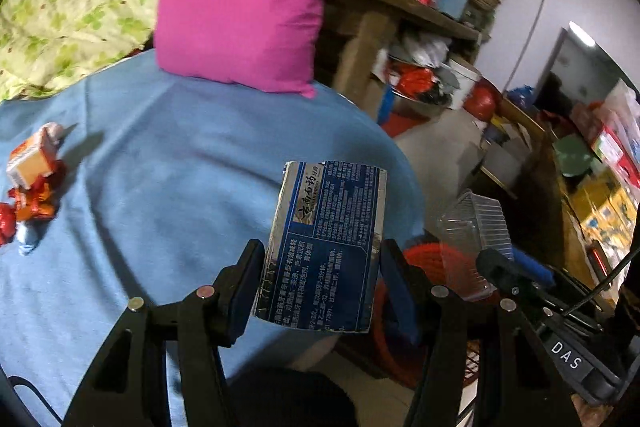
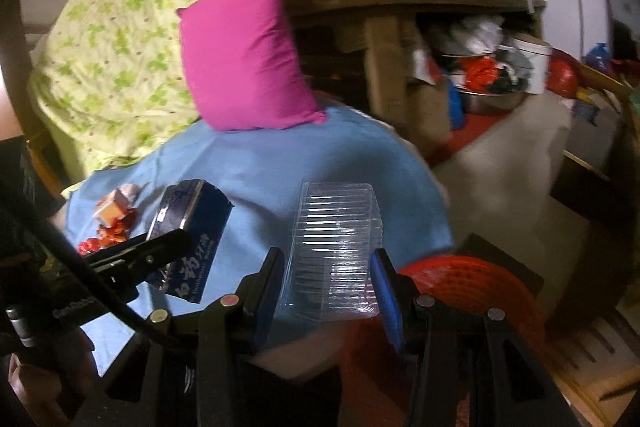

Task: Collect trash
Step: 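Carry the medicine box and clear tray toward the red basket with both tools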

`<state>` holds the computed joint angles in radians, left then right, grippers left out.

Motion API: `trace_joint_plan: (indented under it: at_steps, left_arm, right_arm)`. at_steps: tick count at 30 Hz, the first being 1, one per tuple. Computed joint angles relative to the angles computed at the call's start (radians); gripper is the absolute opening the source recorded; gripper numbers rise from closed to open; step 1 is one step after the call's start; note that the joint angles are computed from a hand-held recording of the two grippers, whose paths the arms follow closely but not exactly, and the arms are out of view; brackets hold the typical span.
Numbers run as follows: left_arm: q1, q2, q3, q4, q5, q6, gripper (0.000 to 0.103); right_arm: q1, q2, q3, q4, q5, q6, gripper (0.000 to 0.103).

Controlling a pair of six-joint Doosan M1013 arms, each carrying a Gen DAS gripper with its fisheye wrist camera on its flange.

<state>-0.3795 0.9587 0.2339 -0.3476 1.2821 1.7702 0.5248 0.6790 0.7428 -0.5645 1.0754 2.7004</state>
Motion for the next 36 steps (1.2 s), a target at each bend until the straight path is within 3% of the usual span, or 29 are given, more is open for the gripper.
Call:
trace_joint_plan:
  at_steps: [19, 36]
  left_arm:
    - [-0.063, -0.053, 0.142, -0.043, 0.006, 0.125, 0.061]
    - [-0.085, 0.037, -0.003, -0.011, 0.105, 0.119, 0.061]
  right_arm:
    - [-0.004, -0.118, 0.227, -0.037, 0.079, 0.141, 0.047]
    - [-0.041, -0.114, 0.280, 0.055, 0.057, 0.136, 0.047]
